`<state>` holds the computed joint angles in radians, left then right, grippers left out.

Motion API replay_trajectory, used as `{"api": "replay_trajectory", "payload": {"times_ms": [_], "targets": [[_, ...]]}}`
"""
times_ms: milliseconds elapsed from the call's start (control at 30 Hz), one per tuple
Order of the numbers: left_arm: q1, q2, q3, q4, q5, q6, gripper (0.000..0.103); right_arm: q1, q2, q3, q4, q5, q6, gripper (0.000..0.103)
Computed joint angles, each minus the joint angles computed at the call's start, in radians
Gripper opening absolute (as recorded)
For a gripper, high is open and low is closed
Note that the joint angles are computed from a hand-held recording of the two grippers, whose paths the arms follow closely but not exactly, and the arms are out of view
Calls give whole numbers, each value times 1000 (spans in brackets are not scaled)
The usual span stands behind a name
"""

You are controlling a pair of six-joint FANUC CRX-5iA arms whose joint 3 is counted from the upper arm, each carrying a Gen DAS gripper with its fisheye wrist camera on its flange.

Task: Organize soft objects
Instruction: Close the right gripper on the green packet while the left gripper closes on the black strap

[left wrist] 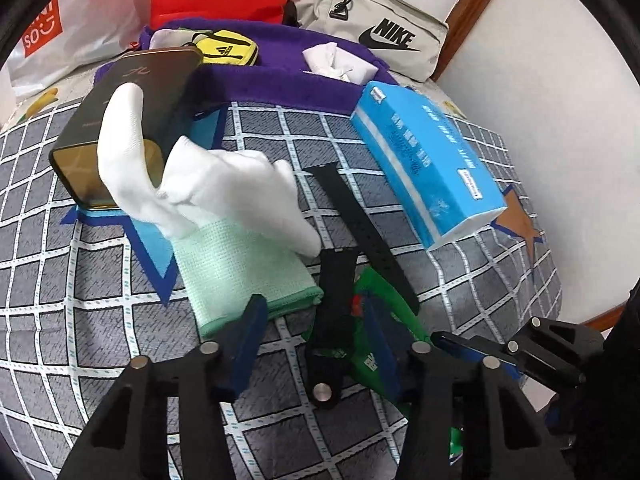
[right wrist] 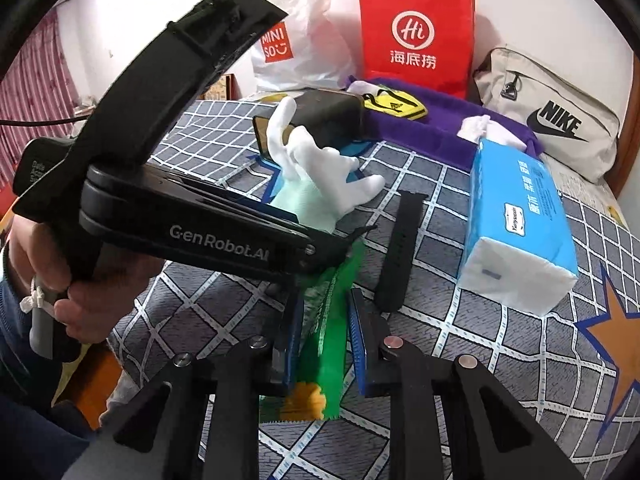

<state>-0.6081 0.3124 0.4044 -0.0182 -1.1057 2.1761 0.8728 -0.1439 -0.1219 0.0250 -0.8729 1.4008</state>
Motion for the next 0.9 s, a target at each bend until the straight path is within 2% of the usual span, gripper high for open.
{"api": "replay_trajectory", "payload": {"times_ms": [67,133,233,300,367,433,567,633,700,767,900], "targets": [[-8,4,14,-26,-20,-3,38,-13,17,19,-32,-25,24,21],[-6,0,6,-15,-15,-16,38,-6,26,14,-4,-43,5,21],[-15,7,22,-24,-44,-30,38,-12,37,25,-27,-83,18,23],[-16,1,14,-13,-42,-39,39,-16,33,28,-47,-93,20,29],[-14,-15,-8,-3,-24,-39,40,-21,25,29,-71,-95,31,49],[-11,-28,-22,1,-12,-33,40,-15,14,15,-71,-81,22,56],[-17,-37,-19,-16,-22,-43,40,5,27,2,-43,-72,-18,56],[-20,-34,-18,-12,-26,-55,40,48,13,-51,59,-28,-81,54],[-20,-37,-29,-1,-16,-71,40,75,2,-89,127,6,-116,41],[-20,-39,-35,-1,-7,-70,40,64,-2,-83,99,5,-105,35],[-12,-43,-61,43,25,-105,40,48,-12,-65,62,-34,-81,33]]}}
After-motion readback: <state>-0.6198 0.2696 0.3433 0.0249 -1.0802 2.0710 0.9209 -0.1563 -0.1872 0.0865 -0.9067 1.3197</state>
